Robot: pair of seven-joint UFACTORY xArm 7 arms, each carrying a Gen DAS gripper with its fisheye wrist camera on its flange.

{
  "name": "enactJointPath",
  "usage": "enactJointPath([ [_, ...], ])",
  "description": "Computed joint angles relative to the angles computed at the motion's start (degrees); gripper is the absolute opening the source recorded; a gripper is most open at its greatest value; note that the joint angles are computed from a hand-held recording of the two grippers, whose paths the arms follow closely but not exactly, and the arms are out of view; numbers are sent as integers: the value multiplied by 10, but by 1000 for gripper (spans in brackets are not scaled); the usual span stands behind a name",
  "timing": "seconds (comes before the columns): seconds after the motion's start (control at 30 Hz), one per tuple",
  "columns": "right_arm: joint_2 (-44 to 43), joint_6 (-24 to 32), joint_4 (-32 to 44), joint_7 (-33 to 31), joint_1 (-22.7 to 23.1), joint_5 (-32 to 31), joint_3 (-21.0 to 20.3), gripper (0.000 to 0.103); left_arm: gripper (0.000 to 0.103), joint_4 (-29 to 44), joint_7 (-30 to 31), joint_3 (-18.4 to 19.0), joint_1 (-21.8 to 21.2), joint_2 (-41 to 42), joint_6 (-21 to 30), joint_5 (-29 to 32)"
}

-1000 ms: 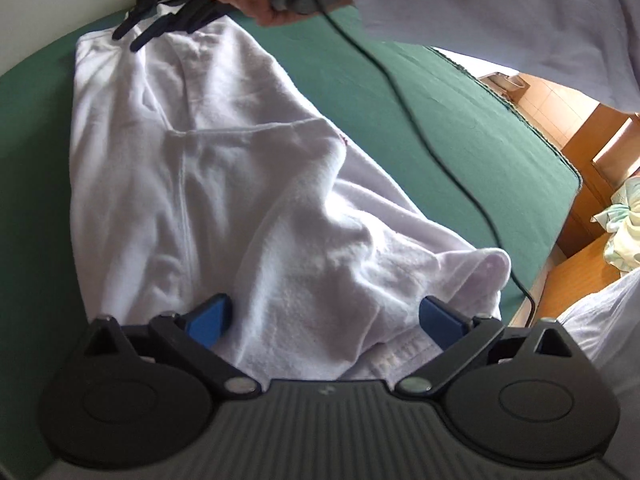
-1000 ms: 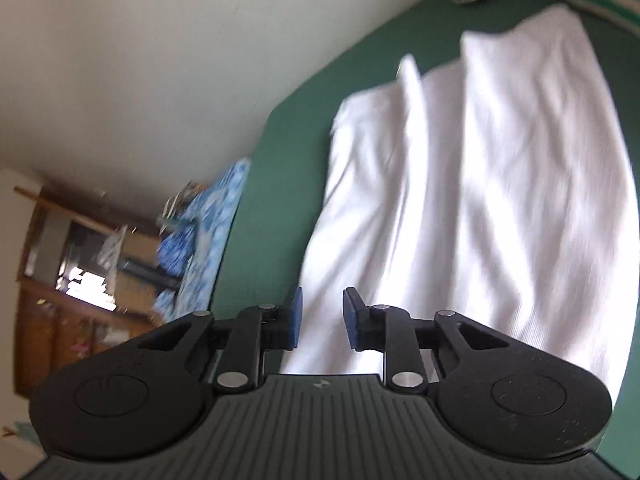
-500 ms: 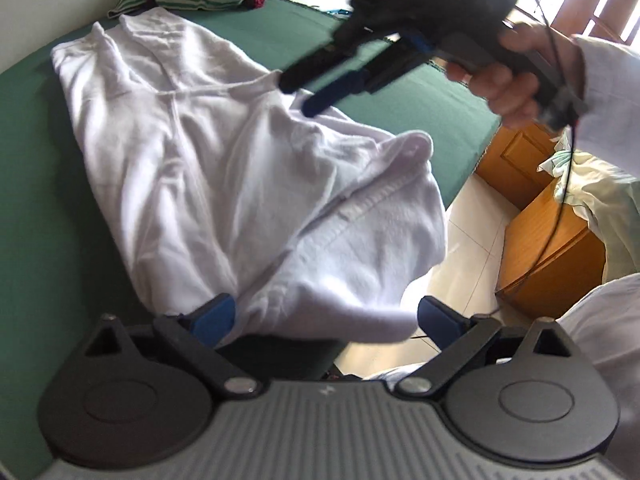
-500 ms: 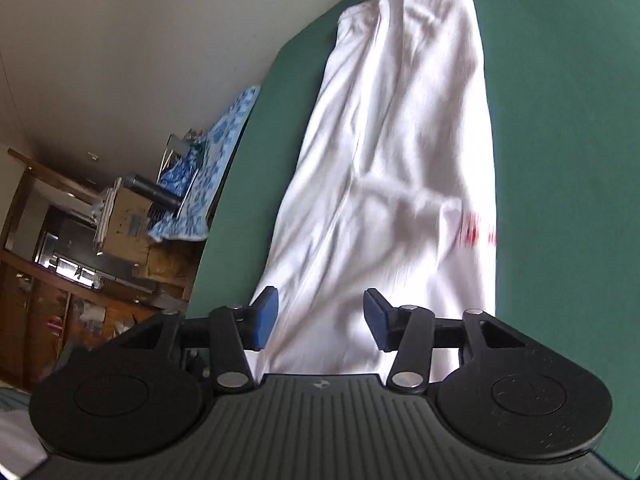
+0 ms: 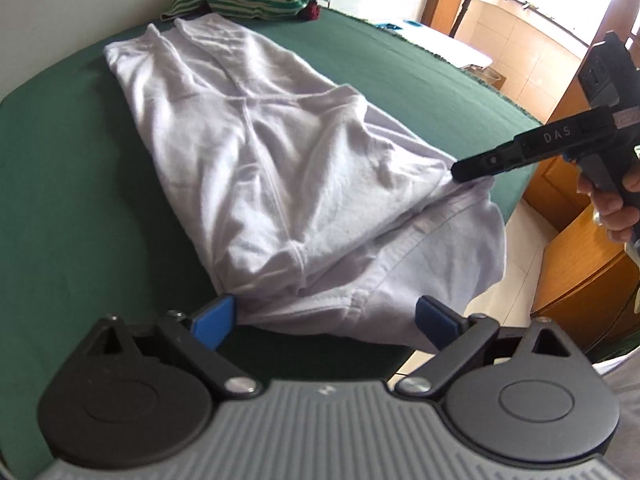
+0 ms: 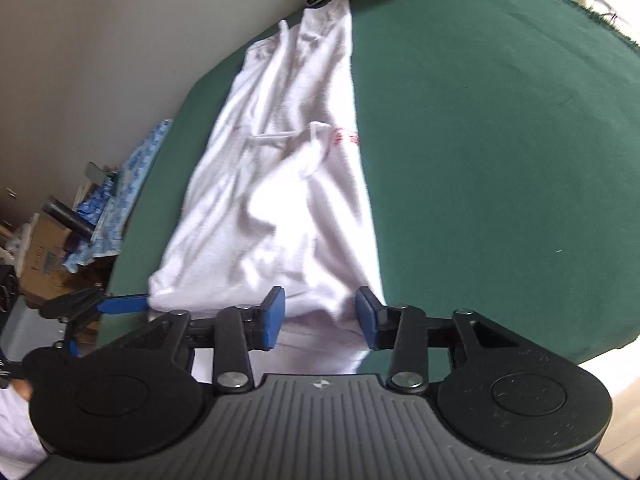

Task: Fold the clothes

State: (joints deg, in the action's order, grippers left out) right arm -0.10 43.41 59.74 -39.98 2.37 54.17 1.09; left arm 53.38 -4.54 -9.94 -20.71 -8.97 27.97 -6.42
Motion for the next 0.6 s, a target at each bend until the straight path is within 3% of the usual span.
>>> enactJointPath([
  [0.1, 3, 6, 6, 2, -9, -10, -6, 31, 96, -13, -41, -15, -3, -16, 24, 20],
  [0.17, -8, 19, 0, -27, -19, -3, -15, 40, 96, -23, -69, -26, -6, -31, 33, 37],
  [0.4, 1, 80, 4, -71, -47, 28, -31, 44, 95, -11, -259, -59, 36, -43, 48, 179],
  [0.5, 7, 90, 11, -103, -52, 64, -28, 33, 86, 19, -319, -57, 47, -18, 23, 221],
  [0.6, 16, 113, 23, -149, -53, 100, -23, 32, 81, 45, -340, -50, 36, 17, 1, 228],
])
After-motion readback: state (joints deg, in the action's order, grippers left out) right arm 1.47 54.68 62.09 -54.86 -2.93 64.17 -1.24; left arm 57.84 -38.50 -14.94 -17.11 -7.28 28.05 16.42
